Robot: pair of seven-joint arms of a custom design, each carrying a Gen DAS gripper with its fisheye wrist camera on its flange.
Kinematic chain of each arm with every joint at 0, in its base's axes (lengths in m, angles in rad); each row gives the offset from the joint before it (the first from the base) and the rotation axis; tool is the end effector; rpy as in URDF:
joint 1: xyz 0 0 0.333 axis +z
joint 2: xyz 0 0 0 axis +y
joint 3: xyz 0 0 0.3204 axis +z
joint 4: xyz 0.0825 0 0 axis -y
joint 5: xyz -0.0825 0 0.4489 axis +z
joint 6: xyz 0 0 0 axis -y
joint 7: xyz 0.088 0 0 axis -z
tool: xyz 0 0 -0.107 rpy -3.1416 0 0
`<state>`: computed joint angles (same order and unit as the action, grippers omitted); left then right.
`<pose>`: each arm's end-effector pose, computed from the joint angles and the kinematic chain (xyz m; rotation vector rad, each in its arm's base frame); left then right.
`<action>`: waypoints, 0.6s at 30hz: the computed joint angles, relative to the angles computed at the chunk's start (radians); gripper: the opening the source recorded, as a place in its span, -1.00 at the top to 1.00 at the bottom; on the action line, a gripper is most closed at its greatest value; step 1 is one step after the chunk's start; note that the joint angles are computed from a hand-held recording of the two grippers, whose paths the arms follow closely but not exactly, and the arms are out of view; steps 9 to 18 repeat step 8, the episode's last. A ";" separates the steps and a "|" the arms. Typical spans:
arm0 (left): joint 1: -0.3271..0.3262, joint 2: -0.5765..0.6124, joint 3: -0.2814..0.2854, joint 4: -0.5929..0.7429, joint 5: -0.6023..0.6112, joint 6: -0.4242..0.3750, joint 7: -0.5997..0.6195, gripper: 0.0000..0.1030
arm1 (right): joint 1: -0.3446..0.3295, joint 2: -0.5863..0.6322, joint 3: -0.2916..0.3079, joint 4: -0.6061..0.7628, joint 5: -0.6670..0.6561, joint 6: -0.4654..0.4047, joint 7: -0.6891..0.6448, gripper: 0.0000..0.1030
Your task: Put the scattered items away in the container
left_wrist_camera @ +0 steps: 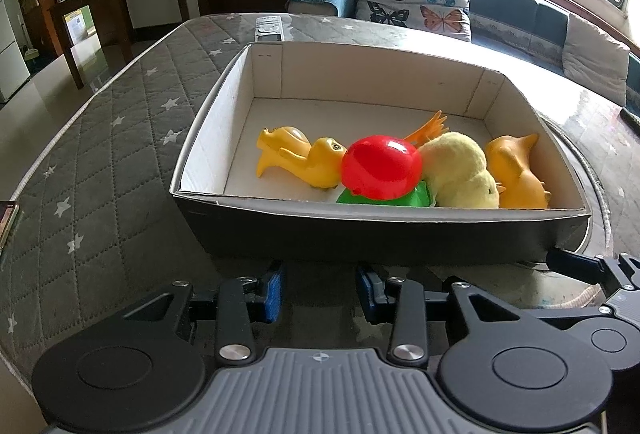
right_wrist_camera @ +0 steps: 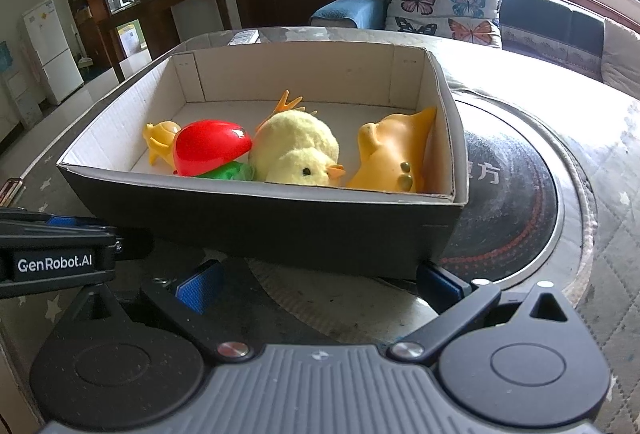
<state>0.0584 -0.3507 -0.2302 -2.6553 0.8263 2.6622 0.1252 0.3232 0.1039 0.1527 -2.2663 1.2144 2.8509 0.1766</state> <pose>0.4605 -0.0956 0.3409 -2.2473 1.2013 -0.4055 0.5473 0.2256 0.3002 -2.2361 0.9614 -0.2273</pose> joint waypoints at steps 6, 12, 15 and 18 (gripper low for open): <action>0.001 0.012 0.002 0.009 -0.001 -0.006 -0.005 0.29 | -0.001 0.006 -0.001 0.002 -0.029 -0.002 0.029 -1.00; 0.001 0.014 0.002 0.010 0.002 -0.007 -0.007 0.29 | -0.003 0.007 0.000 0.003 -0.032 -0.003 0.034 -1.00; 0.001 0.014 0.002 0.010 0.002 -0.007 -0.007 0.29 | -0.003 0.007 0.000 0.003 -0.032 -0.003 0.034 -1.00; 0.001 0.014 0.002 0.010 0.002 -0.007 -0.007 0.29 | -0.003 0.007 0.000 0.003 -0.032 -0.003 0.034 -1.00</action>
